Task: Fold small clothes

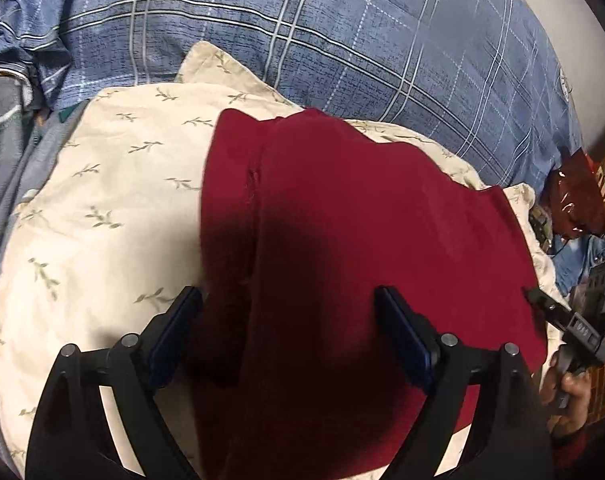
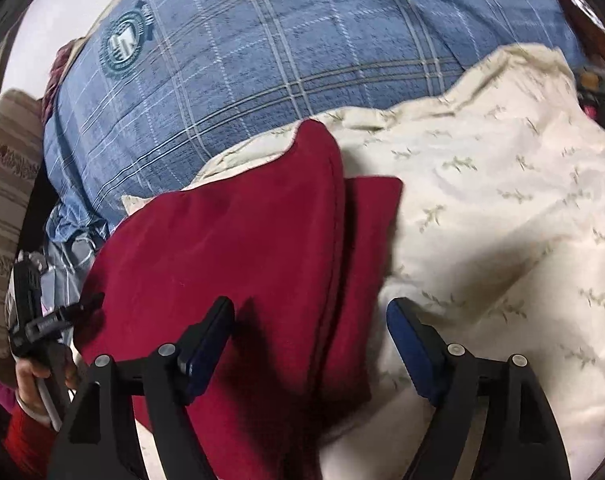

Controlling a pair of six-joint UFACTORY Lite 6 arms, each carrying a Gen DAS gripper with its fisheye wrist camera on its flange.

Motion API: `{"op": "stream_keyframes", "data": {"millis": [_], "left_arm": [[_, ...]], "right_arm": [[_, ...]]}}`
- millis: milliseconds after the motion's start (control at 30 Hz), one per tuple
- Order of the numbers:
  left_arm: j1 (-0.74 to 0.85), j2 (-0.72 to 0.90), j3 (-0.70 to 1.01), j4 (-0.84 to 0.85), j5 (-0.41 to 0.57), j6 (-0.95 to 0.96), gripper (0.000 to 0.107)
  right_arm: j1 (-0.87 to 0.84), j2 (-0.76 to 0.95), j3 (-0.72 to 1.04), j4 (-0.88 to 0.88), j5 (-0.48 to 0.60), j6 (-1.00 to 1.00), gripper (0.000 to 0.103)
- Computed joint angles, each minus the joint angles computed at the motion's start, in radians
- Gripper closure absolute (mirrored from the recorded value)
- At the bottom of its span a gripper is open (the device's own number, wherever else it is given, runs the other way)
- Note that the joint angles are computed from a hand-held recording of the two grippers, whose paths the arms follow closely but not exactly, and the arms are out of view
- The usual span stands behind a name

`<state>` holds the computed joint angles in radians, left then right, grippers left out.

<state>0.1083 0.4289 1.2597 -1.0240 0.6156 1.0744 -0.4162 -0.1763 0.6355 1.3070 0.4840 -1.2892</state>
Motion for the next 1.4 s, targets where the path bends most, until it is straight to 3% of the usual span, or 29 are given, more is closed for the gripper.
{"op": "stream_keyframes", "data": {"millis": [33,67,133,167,200,233,300,467,567,633,700,800,900,967,1033,1133,1267,1400], "left_arm": [[-0.005,0.001,0.0,-0.01,0.001,0.01,0.022],[-0.014,-0.003,-0.003,-0.007,-0.006,0.01,0.033],[-0.024,-0.021,-0.016,0.001,-0.026,0.012,0.049],[-0.026,-0.036,-0.02,0.005,-0.027,0.013,0.071],[-0.026,-0.041,-0.013,0.014,-0.022,0.003,0.079],[-0.022,-0.058,-0.014,0.022,-0.006,-0.007,0.081],[-0.011,-0.096,-0.025,0.016,0.028,-0.004,0.083],[0.057,-0.252,-0.092,-0.016,0.188,0.003,0.084],[0.093,-0.374,-0.172,0.019,0.216,-0.003,0.084],[0.137,-0.414,-0.229,0.029,0.249,0.013,0.083],[0.131,-0.416,-0.271,0.052,0.204,0.018,0.082],[0.109,-0.416,-0.348,0.101,0.094,0.003,0.073],[0.129,-0.454,-0.392,0.102,0.041,0.022,0.055],[0.139,-0.483,-0.4,0.099,0.01,0.025,0.049],[0.137,-0.499,-0.403,0.089,-0.022,0.028,0.046],[0.106,-0.488,-0.4,0.071,-0.087,0.028,0.043],[0.068,-0.454,-0.414,0.021,-0.166,0.071,0.043],[0.062,-0.432,-0.436,-0.075,-0.206,0.181,0.034]], "right_arm": [[0.022,0.014,0.007,0.011,-0.022,-0.025,0.036],[0.052,0.032,0.016,0.018,-0.051,-0.039,0.055],[0.075,0.059,0.032,0.059,-0.063,-0.065,0.064],[0.079,0.055,0.034,0.058,-0.069,-0.059,0.072],[0.083,0.039,0.037,0.042,-0.076,-0.034,0.078],[0.065,0.013,0.038,0.035,-0.044,-0.02,0.085],[0.021,-0.025,0.044,0.02,0.041,0.006,0.086],[-0.001,-0.162,0.065,-0.1,0.161,0.149,0.087],[-0.019,-0.22,0.064,-0.147,0.23,0.202,0.087],[-0.011,-0.235,0.046,-0.185,0.215,0.225,0.087],[0.03,-0.216,0.023,-0.259,0.131,0.277,0.086],[0.079,-0.183,0.003,-0.457,0.019,0.479,0.075],[0.088,-0.295,-0.035,-0.55,-0.009,0.584,0.067],[0.112,-0.368,-0.025,-0.581,-0.003,0.634,0.054],[0.148,-0.384,0.003,-0.552,0.014,0.629,0.051],[0.314,-0.294,0.073,-0.536,-0.031,0.672,0.051],[0.565,-0.024,0.217,-0.546,-0.174,0.731,0.054],[0.716,0.268,0.44,-0.628,-0.228,0.829,0.054]]}}
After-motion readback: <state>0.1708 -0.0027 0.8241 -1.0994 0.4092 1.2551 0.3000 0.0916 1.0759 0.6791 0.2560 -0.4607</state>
